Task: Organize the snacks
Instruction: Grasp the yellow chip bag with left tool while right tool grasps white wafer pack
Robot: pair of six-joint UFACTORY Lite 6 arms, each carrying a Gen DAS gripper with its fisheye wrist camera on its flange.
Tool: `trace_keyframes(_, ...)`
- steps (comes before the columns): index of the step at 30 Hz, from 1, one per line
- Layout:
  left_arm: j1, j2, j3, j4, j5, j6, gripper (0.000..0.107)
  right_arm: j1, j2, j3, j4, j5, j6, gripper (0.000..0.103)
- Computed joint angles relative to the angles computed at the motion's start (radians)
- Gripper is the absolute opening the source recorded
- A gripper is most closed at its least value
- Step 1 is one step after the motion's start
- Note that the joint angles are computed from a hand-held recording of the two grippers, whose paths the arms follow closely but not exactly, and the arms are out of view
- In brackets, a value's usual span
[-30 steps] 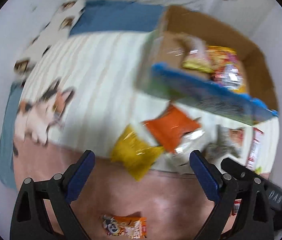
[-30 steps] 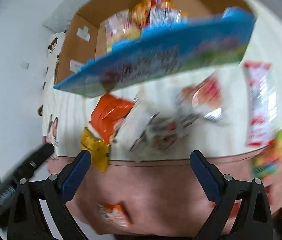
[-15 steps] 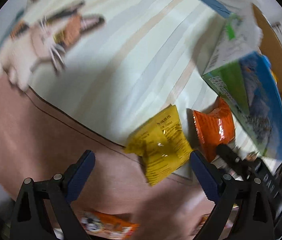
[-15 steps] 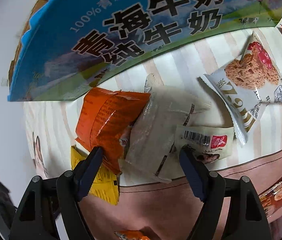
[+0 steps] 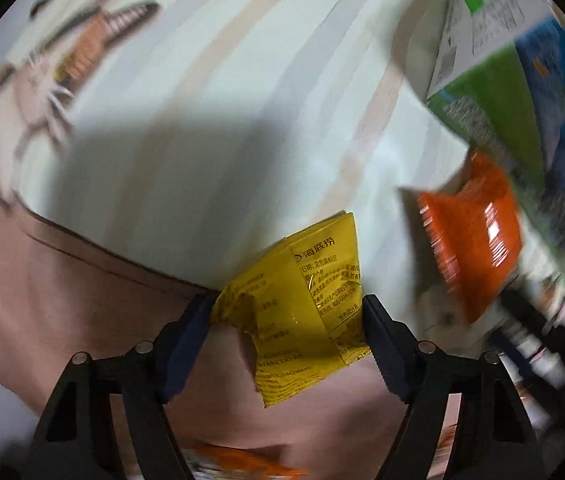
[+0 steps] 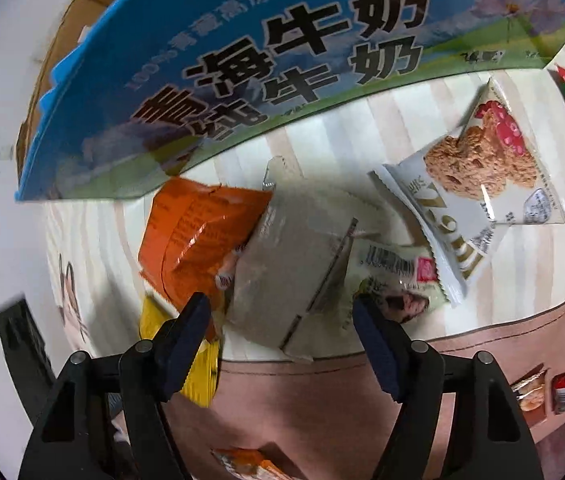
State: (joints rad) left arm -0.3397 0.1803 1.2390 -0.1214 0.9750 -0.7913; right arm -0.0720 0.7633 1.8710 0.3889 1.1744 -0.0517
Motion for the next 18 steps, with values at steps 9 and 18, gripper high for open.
trace_keyframes(9, -0.008, -0.124, -0.143, 0.022, -0.034, 0.014, 0.075, 0.072, 0.019, -0.075, -0.053, -0.043, -0.026, 0.068)
trace_keyframes(18, -0.106, -0.228, -0.235, 0.051, -0.016, 0.082, 0.075, 0.065, -0.176, -0.347, -0.239, -0.022, -0.314, 0.059)
